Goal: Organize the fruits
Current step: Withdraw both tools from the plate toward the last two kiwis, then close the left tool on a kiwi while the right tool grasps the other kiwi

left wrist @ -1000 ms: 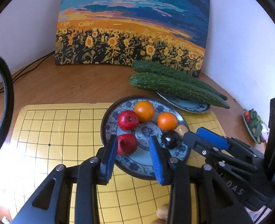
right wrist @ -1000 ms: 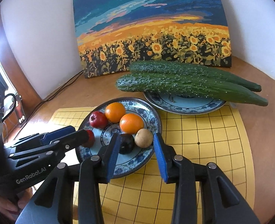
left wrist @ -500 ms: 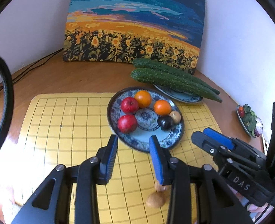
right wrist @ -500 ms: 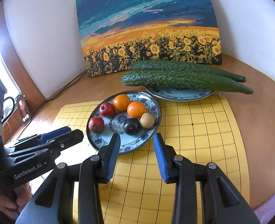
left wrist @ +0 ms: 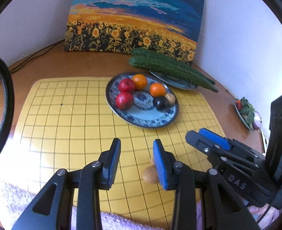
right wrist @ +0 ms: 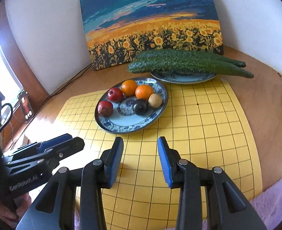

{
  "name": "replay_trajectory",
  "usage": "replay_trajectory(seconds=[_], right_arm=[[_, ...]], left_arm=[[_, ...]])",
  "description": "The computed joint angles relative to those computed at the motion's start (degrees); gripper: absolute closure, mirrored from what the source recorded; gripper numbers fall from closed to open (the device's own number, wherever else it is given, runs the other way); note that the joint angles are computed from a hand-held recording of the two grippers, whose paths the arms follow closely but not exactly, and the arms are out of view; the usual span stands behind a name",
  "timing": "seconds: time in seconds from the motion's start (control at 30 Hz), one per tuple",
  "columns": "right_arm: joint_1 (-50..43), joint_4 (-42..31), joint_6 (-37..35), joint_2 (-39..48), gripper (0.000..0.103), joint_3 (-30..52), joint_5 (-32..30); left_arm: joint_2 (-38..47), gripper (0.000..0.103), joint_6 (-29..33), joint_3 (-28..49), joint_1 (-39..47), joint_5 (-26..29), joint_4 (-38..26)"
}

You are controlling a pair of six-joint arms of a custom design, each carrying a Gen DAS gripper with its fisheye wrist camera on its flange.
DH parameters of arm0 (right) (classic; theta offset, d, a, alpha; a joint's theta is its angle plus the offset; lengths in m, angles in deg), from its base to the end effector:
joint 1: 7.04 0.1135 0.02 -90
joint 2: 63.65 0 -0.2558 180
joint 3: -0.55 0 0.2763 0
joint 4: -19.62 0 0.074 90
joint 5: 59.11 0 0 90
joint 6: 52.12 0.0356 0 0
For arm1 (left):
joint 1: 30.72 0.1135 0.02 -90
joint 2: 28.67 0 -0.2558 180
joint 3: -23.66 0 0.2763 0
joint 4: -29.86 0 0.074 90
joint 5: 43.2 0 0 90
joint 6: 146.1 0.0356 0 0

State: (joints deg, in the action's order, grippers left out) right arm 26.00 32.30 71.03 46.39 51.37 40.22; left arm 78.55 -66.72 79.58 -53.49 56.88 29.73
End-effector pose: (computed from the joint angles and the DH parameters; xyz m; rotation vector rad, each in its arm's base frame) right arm 0.2748 0.1719 0.0372 0.0803 2.3977 0.3579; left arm 0.3078 -0.1360 0.0569 0.3422 2.4845 -0.4637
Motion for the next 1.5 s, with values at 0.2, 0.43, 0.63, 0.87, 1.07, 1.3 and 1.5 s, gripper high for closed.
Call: replay_trajectory(seconds=[0.2, 0.43, 0.63, 0.87, 1.07, 1.3, 1.5], right_arm=[[0.74, 0.23, 1.06, -0.52, 0.065, -1.27, 0.43], [1.33, -0.04, 2.24, -1.59, 0.065, -2.70, 1.35], [1.33, -0.39, 2.66, -1.52, 0.065, -2.99, 1.22], [1.12, 0.18, 3.00, -1.22, 0.065, -3.16, 1.02], [0.94, 0.66, 3.03, -0.54, 0.065, -3.04, 0.49], [0.83, 0.75, 3.22, -0.13, 0.065, -2.92, 0.11], [0.89, 0.67, 3.40, 0.26, 0.065, -2.59, -0.04]], left_arm=[[0.51, 0.067, 0.28, -0.76, -0.77, 1.07, -0.39], [0.44, 0.067, 1.34, -2.14, -1.81, 0.67, 0.22], [2.13, 0.067, 1.90, -1.52, -3.17, 0.54, 0.02], [3.39, 0.067, 2.15, -1.09, -3.74, -0.51, 0.37], [3.96, 0.067, 2.50, -1.05, -4.25, -1.47, 1.00], [4.23, 0.071, 2.67, -1.09, -4.04, -0.72, 1.45], [3.57, 0.075, 3.70, -1.79, -3.42, 1.31, 2.14]])
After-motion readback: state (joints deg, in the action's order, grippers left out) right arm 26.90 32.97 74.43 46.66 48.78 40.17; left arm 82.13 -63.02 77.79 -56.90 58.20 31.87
